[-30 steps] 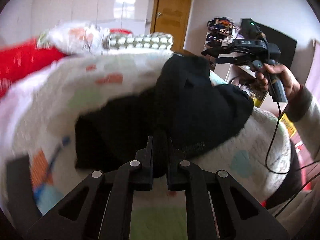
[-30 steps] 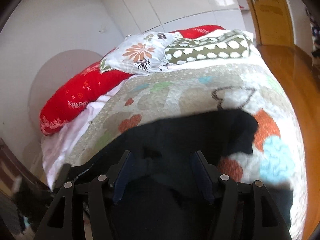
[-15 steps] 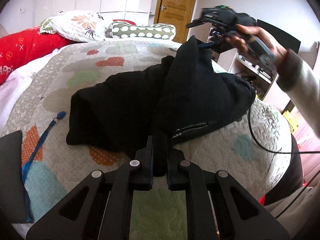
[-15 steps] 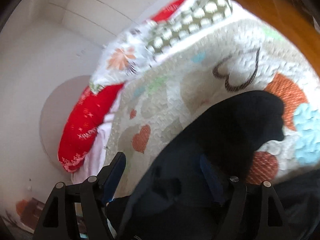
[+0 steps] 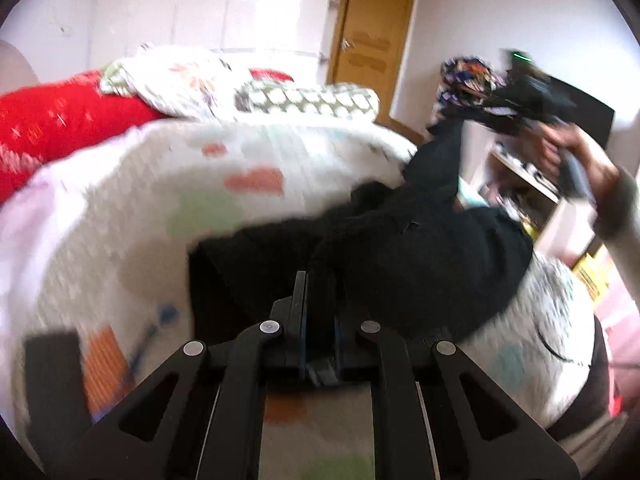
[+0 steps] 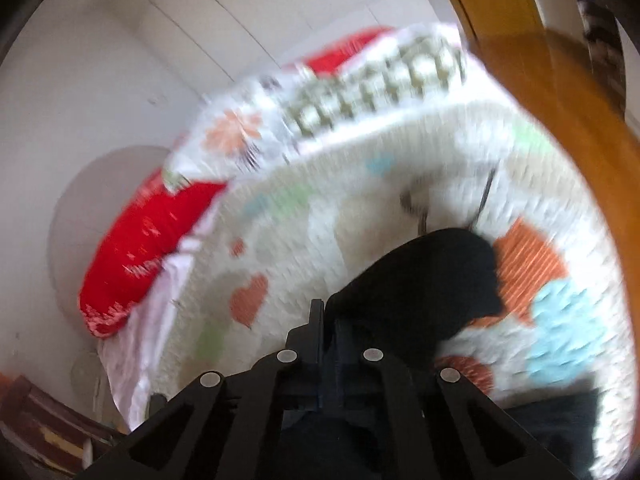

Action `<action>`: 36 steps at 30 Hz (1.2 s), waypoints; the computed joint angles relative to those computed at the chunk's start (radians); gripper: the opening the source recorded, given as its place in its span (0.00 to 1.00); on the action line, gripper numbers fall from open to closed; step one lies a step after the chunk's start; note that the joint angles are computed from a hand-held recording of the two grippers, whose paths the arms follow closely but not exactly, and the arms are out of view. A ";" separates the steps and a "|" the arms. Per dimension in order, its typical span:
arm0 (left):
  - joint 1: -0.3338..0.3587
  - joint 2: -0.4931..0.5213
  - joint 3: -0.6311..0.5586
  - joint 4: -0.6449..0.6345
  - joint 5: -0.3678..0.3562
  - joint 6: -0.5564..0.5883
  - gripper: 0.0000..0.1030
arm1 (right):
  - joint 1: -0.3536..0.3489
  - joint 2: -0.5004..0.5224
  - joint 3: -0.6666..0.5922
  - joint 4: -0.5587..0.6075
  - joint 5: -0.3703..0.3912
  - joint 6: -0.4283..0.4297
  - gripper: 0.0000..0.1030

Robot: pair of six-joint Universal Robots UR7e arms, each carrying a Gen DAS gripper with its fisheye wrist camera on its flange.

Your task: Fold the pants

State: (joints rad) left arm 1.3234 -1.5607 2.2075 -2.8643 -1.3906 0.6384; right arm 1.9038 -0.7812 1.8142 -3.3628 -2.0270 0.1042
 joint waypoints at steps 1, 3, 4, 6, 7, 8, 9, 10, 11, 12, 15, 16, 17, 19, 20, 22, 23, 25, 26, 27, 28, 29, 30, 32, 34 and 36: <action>-0.006 0.009 -0.007 -0.022 0.014 0.002 0.08 | 0.021 -0.018 0.042 -0.059 -0.014 -0.036 0.04; 0.003 0.008 -0.015 -0.001 -0.004 -0.005 0.08 | 0.052 -0.047 0.148 -0.175 -0.036 -0.076 0.04; 0.013 0.002 -0.009 0.012 -0.010 0.000 0.08 | 0.055 -0.059 0.202 -0.207 -0.040 -0.063 0.04; 0.025 -0.007 0.010 0.033 0.004 0.012 0.08 | 0.037 -0.076 0.323 -0.243 -0.042 -0.003 0.04; 0.032 -0.010 0.017 0.056 0.017 0.009 0.08 | 0.024 -0.071 0.381 -0.257 -0.061 0.030 0.04; 0.039 -0.008 0.020 0.078 0.031 0.004 0.09 | 0.011 -0.062 0.410 -0.260 -0.060 0.055 0.04; 0.046 -0.007 0.025 0.090 0.047 0.002 0.10 | -0.018 -0.057 0.453 -0.248 -0.046 0.096 0.04; 0.046 -0.007 0.032 0.084 0.059 -0.002 0.10 | -0.038 -0.048 0.475 -0.241 -0.043 0.126 0.04; 0.047 -0.010 0.037 0.083 0.063 -0.006 0.10 | -0.052 -0.033 0.497 -0.246 -0.069 0.161 0.04; 0.050 -0.015 0.037 0.091 0.060 -0.015 0.10 | -0.062 -0.025 0.512 -0.276 -0.066 0.172 0.04; 0.047 -0.035 0.041 0.109 0.056 -0.042 0.13 | -0.055 -0.051 0.523 -0.330 -0.078 0.184 0.07; 0.047 -0.039 0.044 0.108 0.056 -0.054 0.15 | -0.032 -0.056 0.503 -0.320 -0.127 0.159 0.18; 0.049 -0.043 0.043 0.115 0.050 -0.069 0.15 | -0.007 -0.060 0.468 -0.298 -0.168 0.113 0.43; 0.054 -0.053 0.044 0.126 0.035 -0.098 0.16 | 0.005 -0.062 0.416 -0.260 -0.170 0.061 0.73; 0.052 -0.059 0.048 0.119 0.037 -0.115 0.18 | 0.003 -0.053 0.377 -0.250 -0.155 0.019 0.73; 0.051 -0.074 0.053 0.117 0.035 -0.136 0.19 | -0.014 -0.028 0.299 -0.199 -0.146 -0.035 0.73; 0.051 -0.084 0.054 0.124 0.032 -0.144 0.21 | -0.026 -0.013 0.261 -0.163 -0.151 -0.039 0.73; 0.053 -0.107 0.057 0.131 0.031 -0.156 0.34 | -0.062 0.025 0.181 -0.089 -0.175 -0.012 0.73; 0.056 -0.117 0.056 0.135 0.029 -0.162 0.37 | -0.083 0.039 0.155 -0.063 -0.176 0.012 0.73; 0.059 -0.125 0.054 0.139 0.028 -0.169 0.42 | -0.103 0.048 0.136 -0.043 -0.166 0.039 0.73; 0.064 -0.135 0.052 0.140 0.026 -0.178 0.44 | -0.123 0.053 0.130 -0.040 -0.140 0.059 0.73; 0.069 -0.140 0.047 0.143 0.022 -0.185 0.44 | -0.145 0.058 0.130 -0.065 -0.092 0.052 0.66; 0.073 -0.144 0.043 0.147 0.021 -0.191 0.44 | -0.148 0.065 0.133 -0.102 -0.081 0.024 0.58; 0.076 -0.145 0.034 0.145 0.023 -0.203 0.44 | -0.153 0.053 0.156 -0.127 -0.032 -0.009 0.08; 0.077 -0.140 0.029 0.147 0.015 -0.218 0.44 | -0.134 0.045 0.184 -0.200 -0.041 -0.030 0.08; 0.072 -0.139 0.033 0.145 0.010 -0.222 0.44 | -0.103 0.023 0.238 -0.330 -0.076 -0.059 0.08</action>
State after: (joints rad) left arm 1.3956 -1.7001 2.2409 -2.7193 -1.3804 0.4162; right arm 1.8005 -0.7581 2.0522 -3.6928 -2.1027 0.0452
